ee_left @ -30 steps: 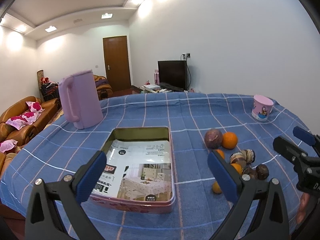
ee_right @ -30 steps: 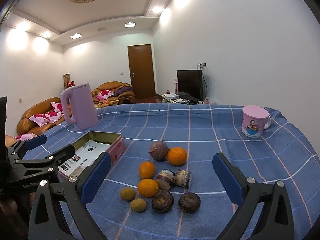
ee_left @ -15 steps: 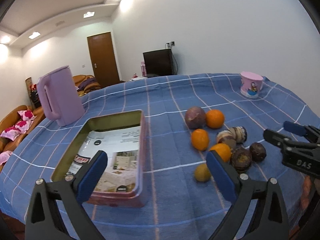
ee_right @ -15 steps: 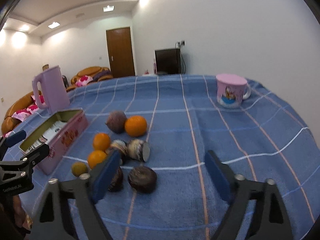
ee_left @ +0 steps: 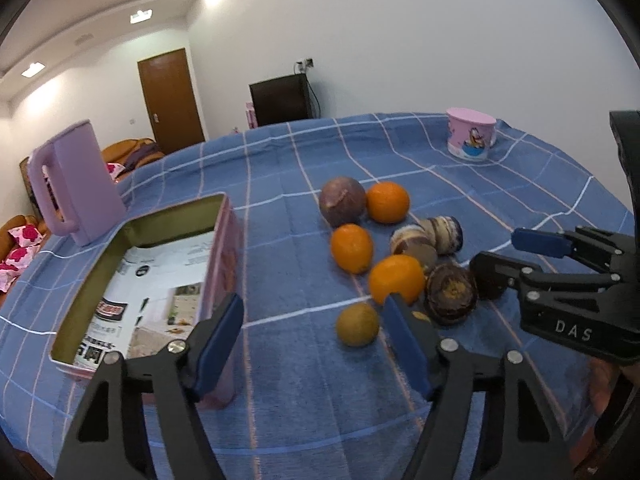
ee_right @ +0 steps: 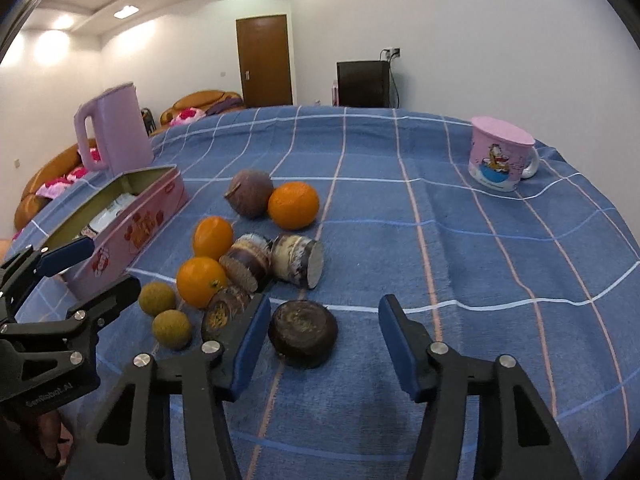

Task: Organize fruits
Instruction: 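Grasp a small olive-green fruit with the left gripper while the right gripper grasps a dark brown round fruit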

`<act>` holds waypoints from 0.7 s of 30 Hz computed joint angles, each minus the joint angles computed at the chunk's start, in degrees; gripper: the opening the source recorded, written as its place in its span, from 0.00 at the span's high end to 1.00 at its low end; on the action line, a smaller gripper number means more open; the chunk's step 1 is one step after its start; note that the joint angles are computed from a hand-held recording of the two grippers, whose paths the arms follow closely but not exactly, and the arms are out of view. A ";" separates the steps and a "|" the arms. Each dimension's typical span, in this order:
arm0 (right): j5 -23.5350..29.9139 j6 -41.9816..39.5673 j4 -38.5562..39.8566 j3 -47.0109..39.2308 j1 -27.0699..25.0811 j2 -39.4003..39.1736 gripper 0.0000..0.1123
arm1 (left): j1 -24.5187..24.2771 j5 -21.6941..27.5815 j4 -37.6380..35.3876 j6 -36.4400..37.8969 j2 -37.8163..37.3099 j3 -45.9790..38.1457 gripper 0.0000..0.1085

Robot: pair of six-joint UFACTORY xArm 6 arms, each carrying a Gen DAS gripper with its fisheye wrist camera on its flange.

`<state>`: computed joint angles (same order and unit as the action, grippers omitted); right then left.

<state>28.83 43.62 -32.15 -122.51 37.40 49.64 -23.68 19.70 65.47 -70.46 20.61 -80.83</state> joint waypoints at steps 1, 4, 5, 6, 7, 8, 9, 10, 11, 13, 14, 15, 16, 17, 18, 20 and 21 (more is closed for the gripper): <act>0.34 -1.44 1.45 -0.81 0.05 0.52 0.50 | 0.07 -0.11 -0.99 1.14 0.42 -0.29 0.32; 1.12 -4.99 4.98 -2.32 0.14 1.50 0.50 | 0.28 -1.24 -5.49 5.36 0.93 -0.37 0.35; 0.85 -5.03 5.28 -2.16 0.10 1.45 0.50 | 0.36 -1.52 -6.99 6.85 1.22 -0.49 0.36; 0.34 -5.51 5.86 -1.68 0.04 1.25 0.50 | 0.43 -1.55 -8.32 8.23 1.60 -0.73 0.36; 0.28 -6.30 6.53 -1.70 0.07 1.31 0.51 | 0.50 -1.79 -10.74 10.22 1.89 -0.83 0.40; 0.49 -7.31 7.29 -2.03 0.11 1.51 0.52 | 0.58 -2.23 -12.23 11.72 2.20 -0.95 0.43; 1.28 -8.69 8.57 -3.07 0.23 2.14 0.52 | 0.58 -2.54 -13.27 12.97 2.28 -0.90 0.45; 1.55 -9.72 9.81 -3.52 0.23 2.45 0.56 | 0.60 -2.84 -13.90 13.71 2.29 -0.76 0.45; 1.30 -9.71 10.71 -3.19 0.06 2.35 0.61 | 0.66 -3.11 -14.61 14.38 2.40 -0.72 0.45; 0.90 -8.37 11.42 -2.28 -0.37 1.84 0.63 | 0.63 -2.97 -16.89 16.55 2.72 -0.87 0.48; 1.10 -8.58 12.40 -2.34 -0.52 1.87 0.63 | 0.55 -3.09 -18.95 18.47 2.98 -1.02 0.49; 2.08 -9.84 13.67 -3.52 -0.47 2.51 0.63 | 0.53 -3.18 -19.93 19.40 3.07 -1.06 0.49; 3.18 -10.81 14.14 -4.75 -0.33 3.15 0.63 | 0.43 -2.88 -20.93 20.35 3.25 -1.38 0.50; 4.53 -11.69 14.33 -6.45 -0.11 4.04 0.64 | 0.33 -2.53 -21.78 21.18 3.46 -1.72 0.51; 5.86 -12.48 14.41 -8.10 0.10 4.93 0.64 | 0.17 -2.00 -23.14 22.62 3.85 -2.26 0.52; 6.30 -13.29 15.12 -8.79 0.17 5.33 0.64 | -0.04 -1.48 -26.17 25.84 4.64 -3.20 0.56; 6.02 -13.58 15.68 -8.59 0.09 5.26 0.64 | -0.24 -0.89 -27.36 27.22 5.01 -3.75 0.58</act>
